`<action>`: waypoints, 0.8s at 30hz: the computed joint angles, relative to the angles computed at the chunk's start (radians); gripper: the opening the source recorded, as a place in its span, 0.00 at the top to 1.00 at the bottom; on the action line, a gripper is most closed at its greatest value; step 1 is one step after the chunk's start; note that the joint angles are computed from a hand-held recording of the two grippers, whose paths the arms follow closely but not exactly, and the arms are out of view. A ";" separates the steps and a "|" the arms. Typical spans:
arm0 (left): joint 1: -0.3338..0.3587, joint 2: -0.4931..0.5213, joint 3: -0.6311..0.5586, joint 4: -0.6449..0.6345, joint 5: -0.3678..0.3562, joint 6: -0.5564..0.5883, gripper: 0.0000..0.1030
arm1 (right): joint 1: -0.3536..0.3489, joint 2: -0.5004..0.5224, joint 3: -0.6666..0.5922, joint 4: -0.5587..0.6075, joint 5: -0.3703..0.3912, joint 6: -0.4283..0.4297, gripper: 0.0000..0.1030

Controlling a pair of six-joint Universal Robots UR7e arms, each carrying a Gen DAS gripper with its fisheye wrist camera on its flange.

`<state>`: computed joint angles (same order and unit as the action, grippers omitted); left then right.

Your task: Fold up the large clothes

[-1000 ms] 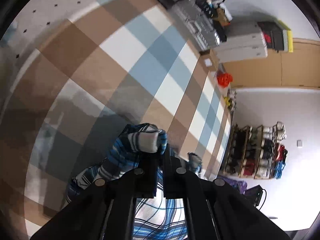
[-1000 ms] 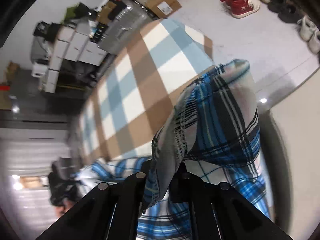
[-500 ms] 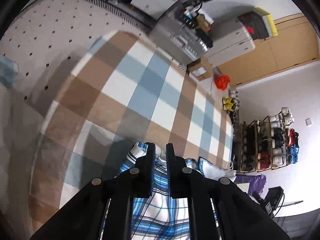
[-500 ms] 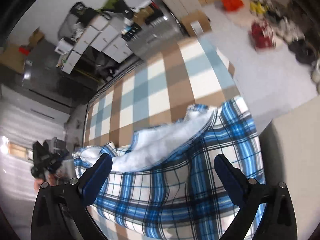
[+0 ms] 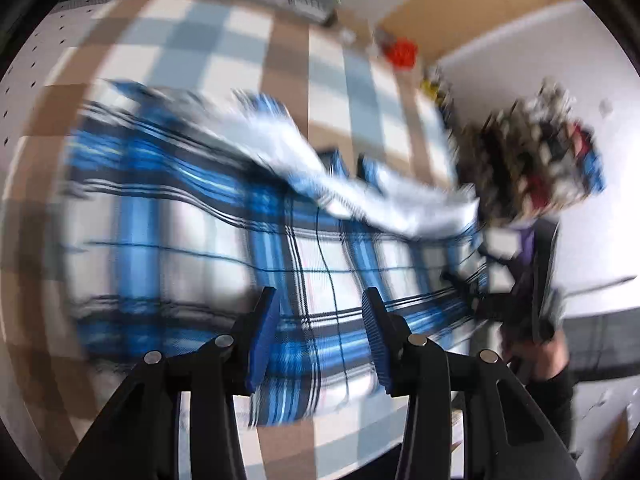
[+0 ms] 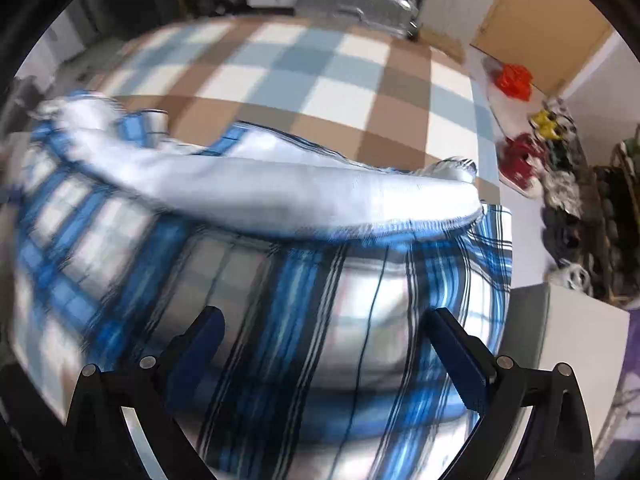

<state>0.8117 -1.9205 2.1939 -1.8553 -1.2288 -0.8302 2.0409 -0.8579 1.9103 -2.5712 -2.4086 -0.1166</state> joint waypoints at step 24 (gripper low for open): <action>0.175 0.187 -0.092 -0.259 0.217 0.070 0.64 | -0.106 -0.013 -0.091 -0.492 0.131 -0.059 0.00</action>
<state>0.9863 -1.7331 2.1021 -2.1145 -1.0119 -0.7598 1.9344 -0.8704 1.8190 -3.0633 -2.2776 -0.1751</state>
